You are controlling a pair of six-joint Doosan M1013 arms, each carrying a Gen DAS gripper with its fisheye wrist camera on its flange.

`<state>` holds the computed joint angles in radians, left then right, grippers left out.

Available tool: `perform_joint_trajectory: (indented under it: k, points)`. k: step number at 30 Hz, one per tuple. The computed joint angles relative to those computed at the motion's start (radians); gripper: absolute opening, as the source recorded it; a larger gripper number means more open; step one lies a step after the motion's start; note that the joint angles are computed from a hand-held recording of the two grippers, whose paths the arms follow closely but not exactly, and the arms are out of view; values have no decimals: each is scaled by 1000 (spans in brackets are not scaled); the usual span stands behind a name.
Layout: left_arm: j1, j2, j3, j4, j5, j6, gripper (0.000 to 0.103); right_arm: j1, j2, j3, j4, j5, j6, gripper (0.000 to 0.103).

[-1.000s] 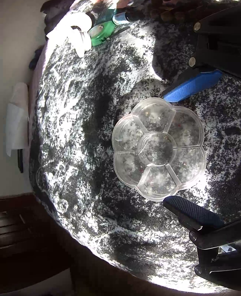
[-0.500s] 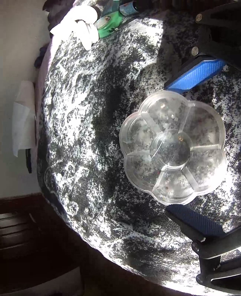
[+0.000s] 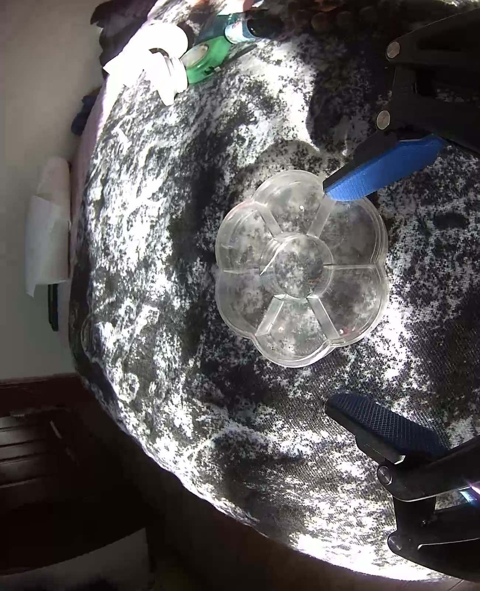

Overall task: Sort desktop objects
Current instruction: 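Carry both clear boxes over the pink box and open both tools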

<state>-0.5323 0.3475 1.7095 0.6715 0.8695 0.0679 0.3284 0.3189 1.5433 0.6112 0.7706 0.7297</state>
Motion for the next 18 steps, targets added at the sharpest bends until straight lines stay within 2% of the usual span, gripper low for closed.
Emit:
perform_joint_trajectory:
  k: [4,6,8,9,18]
  points:
    - [25,3,10,-29,-97,8,94,5,15,-11,-7,7,6,56]
    - [29,33,-25,-75,-73,89,103,9,26,-22,-11,9,15,56]
    - [17,75,-61,-60,-1,155,103,12,39,-34,-17,10,24,56]
    - [10,73,-48,1,-20,121,103,14,45,-39,-21,10,28,56]
    - [17,4,39,93,-195,-76,100,19,67,-49,-48,16,39,56]
